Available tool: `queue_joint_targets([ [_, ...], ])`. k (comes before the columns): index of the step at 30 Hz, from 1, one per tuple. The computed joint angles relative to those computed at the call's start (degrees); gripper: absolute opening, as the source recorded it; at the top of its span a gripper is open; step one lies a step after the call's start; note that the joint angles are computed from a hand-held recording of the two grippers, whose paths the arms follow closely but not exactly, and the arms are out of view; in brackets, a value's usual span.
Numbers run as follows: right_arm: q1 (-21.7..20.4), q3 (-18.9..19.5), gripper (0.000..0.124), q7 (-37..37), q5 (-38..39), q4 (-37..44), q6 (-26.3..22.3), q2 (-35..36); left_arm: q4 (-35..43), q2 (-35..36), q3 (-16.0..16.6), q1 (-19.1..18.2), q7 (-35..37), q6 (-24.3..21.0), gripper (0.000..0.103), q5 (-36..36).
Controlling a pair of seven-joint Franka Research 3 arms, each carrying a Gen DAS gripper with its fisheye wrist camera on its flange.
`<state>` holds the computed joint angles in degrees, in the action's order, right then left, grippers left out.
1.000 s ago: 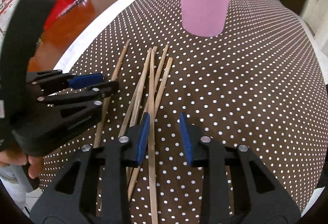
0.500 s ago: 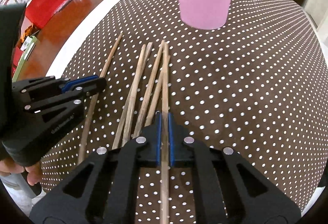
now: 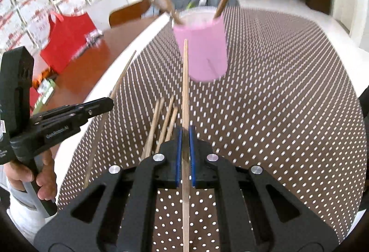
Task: Organize utensils
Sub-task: 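Lift the left tool's chopstick over the pink cup while the right tool carries its chopstick there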
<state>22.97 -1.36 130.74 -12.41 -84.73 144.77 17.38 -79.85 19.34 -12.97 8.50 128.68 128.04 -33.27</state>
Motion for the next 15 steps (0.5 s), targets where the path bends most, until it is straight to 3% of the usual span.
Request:
queue_joint_targets([
  [9,2.5,-5.0,0.006,15.2,-17.5,-2.9,11.7,-3.6,1.4,-1.4,-3.0,1.9,14.5,5.7,0.006,-17.1],
  [15,4.6,-9.9,0.006,31.7,-35.1,1.5,15.5,-1.1,4.6,1.3,-6.8,2.2,27.4,14.3,0.006,-34.5],
])
